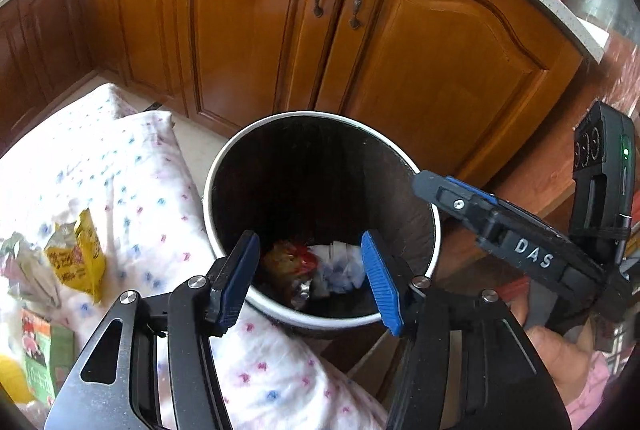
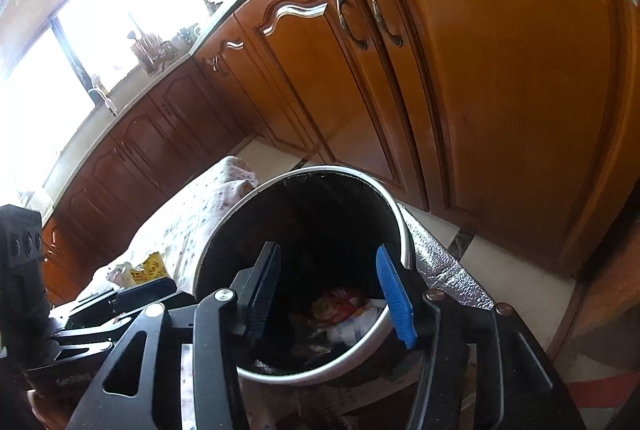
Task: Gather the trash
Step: 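Open both tools to drop the wrapper and packet into the bin, then grasp the yellow snack bag with the right tool while the left tool grasps the foil wrapper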
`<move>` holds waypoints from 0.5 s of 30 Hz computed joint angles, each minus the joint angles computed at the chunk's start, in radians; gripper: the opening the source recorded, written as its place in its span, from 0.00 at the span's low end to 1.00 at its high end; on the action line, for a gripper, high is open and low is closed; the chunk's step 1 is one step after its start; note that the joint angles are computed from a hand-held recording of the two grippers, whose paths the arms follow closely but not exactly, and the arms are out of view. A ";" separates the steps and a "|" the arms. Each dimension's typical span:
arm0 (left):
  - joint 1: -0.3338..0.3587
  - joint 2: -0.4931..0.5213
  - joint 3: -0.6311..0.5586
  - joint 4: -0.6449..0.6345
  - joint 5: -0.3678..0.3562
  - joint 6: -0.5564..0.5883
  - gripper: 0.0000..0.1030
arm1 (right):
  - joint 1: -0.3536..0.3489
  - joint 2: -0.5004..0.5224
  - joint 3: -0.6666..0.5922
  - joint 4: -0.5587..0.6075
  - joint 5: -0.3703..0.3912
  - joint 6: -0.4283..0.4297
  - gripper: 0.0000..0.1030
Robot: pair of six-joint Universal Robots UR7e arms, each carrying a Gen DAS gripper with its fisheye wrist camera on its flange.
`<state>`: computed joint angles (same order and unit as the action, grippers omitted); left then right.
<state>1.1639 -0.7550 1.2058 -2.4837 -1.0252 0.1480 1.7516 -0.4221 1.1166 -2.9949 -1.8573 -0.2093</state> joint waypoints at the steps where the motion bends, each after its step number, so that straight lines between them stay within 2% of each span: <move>1: 0.001 -0.013 0.017 -0.010 -0.004 -0.009 0.52 | 0.000 -0.003 0.007 -0.003 0.004 0.005 0.52; 2: 0.001 -0.022 0.032 -0.018 -0.003 -0.015 0.52 | 0.001 -0.010 0.022 -0.013 0.010 0.010 0.53; 6: 0.002 -0.072 0.109 -0.067 0.009 -0.032 0.52 | 0.009 -0.031 0.083 -0.070 0.039 0.015 0.80; 10: -0.001 -0.138 0.211 -0.138 0.057 -0.047 0.54 | 0.025 -0.047 0.148 -0.117 0.070 0.013 0.81; 15: 0.009 -0.219 0.308 -0.186 0.078 -0.086 0.55 | 0.046 -0.054 0.201 -0.143 0.100 0.021 0.81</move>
<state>1.1730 -0.9739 1.5136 -2.6701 -0.9471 0.0624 1.7971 -0.4760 1.3181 -3.1375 -1.7569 -0.1883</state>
